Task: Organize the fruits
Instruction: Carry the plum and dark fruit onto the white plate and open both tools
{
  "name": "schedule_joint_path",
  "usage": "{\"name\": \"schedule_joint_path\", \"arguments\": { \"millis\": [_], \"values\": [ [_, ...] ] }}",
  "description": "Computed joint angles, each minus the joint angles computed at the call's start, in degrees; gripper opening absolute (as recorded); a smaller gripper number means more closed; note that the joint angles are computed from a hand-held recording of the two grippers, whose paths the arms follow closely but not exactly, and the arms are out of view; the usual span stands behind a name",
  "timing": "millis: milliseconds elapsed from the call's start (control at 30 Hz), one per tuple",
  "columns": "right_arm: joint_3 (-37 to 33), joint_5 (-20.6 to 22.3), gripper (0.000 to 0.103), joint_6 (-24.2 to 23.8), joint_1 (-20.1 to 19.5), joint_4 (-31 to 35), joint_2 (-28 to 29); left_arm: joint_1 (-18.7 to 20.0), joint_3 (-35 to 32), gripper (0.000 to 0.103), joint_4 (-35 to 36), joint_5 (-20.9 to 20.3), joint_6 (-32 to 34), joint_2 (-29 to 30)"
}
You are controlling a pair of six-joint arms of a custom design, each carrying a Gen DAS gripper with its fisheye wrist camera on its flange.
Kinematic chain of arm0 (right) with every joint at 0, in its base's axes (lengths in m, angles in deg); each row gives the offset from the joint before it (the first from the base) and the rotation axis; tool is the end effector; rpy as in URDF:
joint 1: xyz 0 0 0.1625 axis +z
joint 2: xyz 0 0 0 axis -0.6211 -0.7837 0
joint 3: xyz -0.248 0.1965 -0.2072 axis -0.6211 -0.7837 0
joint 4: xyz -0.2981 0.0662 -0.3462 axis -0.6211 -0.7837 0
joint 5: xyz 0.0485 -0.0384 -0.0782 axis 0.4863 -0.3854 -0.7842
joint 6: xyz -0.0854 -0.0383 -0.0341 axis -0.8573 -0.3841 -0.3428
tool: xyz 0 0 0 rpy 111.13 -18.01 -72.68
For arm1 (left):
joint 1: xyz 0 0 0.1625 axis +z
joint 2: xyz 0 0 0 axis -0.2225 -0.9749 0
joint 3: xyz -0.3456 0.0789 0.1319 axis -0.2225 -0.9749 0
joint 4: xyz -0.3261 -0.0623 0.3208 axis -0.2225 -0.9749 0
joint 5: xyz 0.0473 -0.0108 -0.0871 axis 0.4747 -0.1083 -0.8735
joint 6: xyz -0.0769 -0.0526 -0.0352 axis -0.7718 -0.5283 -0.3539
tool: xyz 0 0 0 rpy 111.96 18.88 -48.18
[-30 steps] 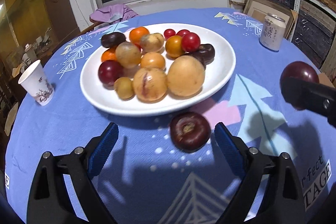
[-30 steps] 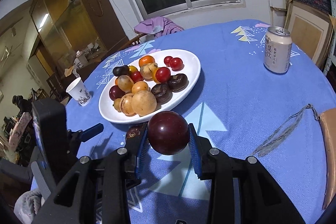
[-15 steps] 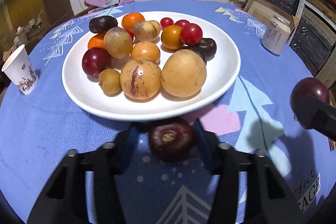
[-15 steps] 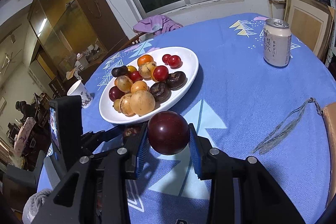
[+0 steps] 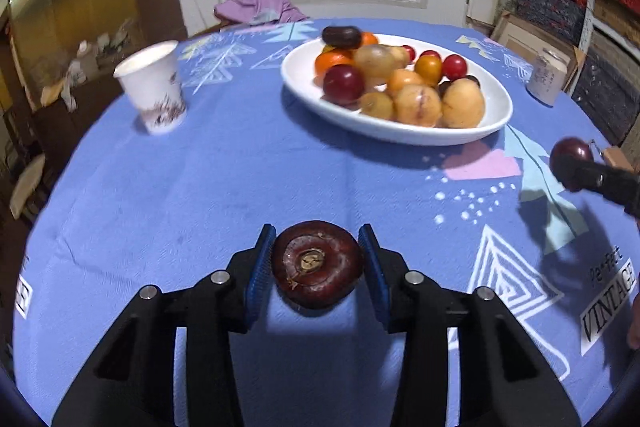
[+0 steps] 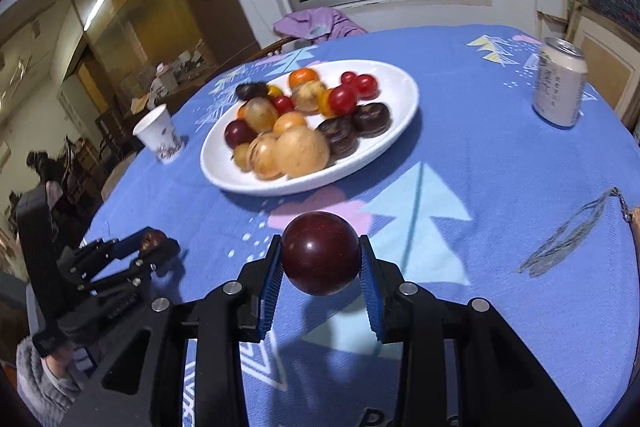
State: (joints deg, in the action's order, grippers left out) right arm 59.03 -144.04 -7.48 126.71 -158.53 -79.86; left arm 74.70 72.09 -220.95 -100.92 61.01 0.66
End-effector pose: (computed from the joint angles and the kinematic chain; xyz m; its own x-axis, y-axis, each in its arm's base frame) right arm 0.0755 -0.7773 0.2304 -0.8695 0.0462 0.4918 -0.3255 0.6952 -0.6409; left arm -0.2460 -0.8652 0.0728 -0.6594 0.3866 -0.6447 0.6762 0.6798 -0.2840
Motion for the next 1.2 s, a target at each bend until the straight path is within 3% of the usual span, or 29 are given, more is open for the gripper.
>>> {"name": "schedule_joint_path", "arguments": {
  "millis": [67,133,233,867,1067,1200],
  "values": [
    [0.14,-0.49,0.037,-1.70,0.53,0.13,0.78,0.52,-0.41,0.042,1.30,-2.93,-1.89,-0.74],
    [0.27,-1.29,0.037,-3.22,1.00,0.01,1.45,0.38,0.53,0.042,-0.69,-2.89,-0.02,-1.11],
    [0.61,-1.98,0.037,-5.12,1.51,-0.36,2.02,0.55,0.42,0.042,1.88,-4.14,0.09,-1.16],
    [0.40,-4.04,0.037,-6.53,2.17,1.93,3.33,-0.06,0.50,0.042,3.73,-4.10,0.80,-0.31],
    [0.42,-3.94,0.037,-6.68,2.23,1.75,3.33,-0.20,1.57,0.042,1.96,-3.68,1.43,-0.78],
    [1.28,-3.42,0.037,-7.28,2.41,-0.69,2.68,-0.94,4.60,0.042,-4.82,-2.51,4.37,-1.72]
  ]
}}
